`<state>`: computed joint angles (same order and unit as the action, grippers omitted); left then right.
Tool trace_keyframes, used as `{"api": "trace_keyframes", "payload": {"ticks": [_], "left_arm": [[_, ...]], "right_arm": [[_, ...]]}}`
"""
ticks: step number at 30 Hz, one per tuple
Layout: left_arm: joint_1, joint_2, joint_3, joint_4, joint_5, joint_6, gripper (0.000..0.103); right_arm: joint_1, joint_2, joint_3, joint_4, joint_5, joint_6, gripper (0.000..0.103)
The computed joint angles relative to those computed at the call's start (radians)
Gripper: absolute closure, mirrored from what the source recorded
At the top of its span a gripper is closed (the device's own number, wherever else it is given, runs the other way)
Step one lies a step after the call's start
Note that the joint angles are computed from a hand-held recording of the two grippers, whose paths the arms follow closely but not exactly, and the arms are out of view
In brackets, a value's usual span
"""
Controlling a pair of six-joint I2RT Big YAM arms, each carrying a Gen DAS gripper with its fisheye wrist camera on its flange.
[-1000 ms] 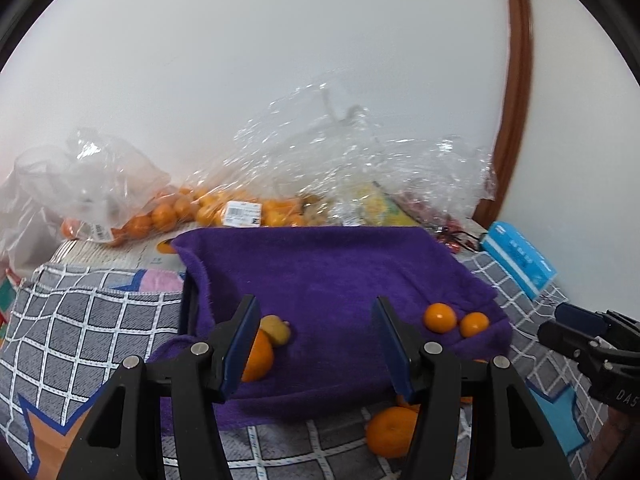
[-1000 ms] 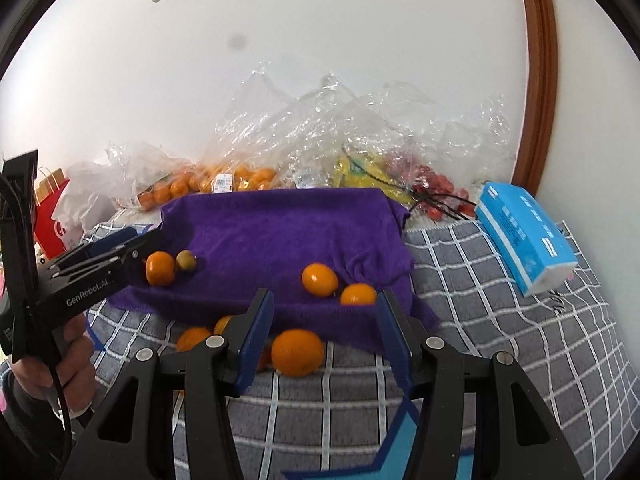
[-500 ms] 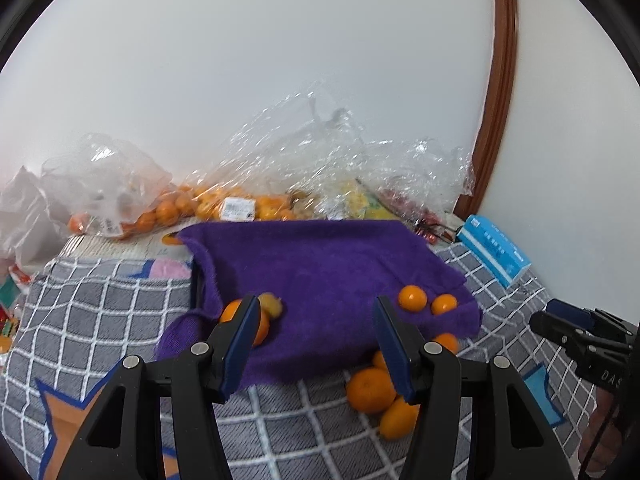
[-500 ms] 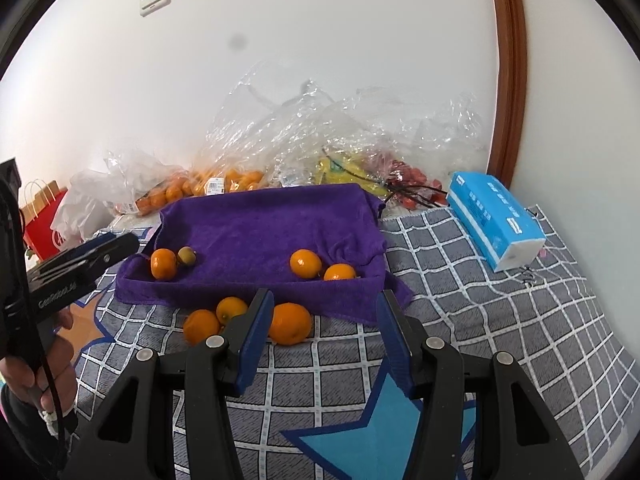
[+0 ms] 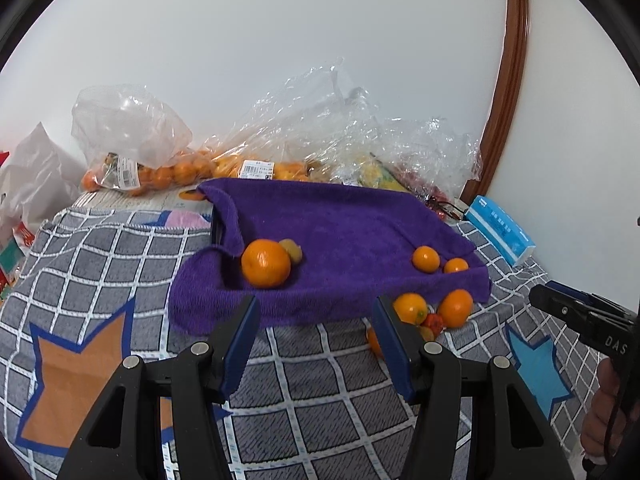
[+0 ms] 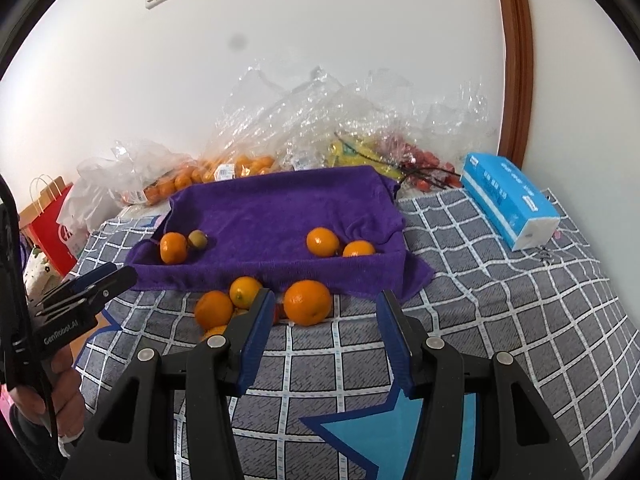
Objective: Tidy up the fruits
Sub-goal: 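Reach the right tool to a large orange beside the towel and close on it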
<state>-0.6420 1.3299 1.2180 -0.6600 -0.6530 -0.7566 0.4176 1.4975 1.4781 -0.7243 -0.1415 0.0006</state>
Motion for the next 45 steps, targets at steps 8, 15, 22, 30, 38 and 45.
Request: {"api": "trace_keyframes", "payload": {"ticks": [8,15,22,30,38,45], "left_arm": [[-0.01,0.033,0.028,-0.053,-0.045,0.014,0.047],[-0.002,0.039,0.03,-0.069,-0.025,-0.001,0.047],[0.01,0.042,0.032,-0.097,-0.019,-0.051,0.047],[0.025,0.046,0.035,-0.118,-0.001,-0.08,0.047],[0.032,0.056,0.042,-0.137,0.015,-0.092,0.047],[0.039,0.06,0.044,-0.149,0.023,-0.106,0.047]], "right_arm": [[0.002,0.037,0.008,0.001,-0.003,0.003,0.051],[0.01,0.088,0.037,-0.017,-0.018,-0.004,0.051],[0.023,0.121,0.05,-0.033,-0.007,-0.021,0.051],[0.026,0.149,0.066,-0.049,0.013,-0.029,0.051],[0.035,0.175,0.077,-0.063,0.038,-0.037,0.051],[0.05,0.184,0.081,-0.056,0.069,-0.062,0.054]]}}
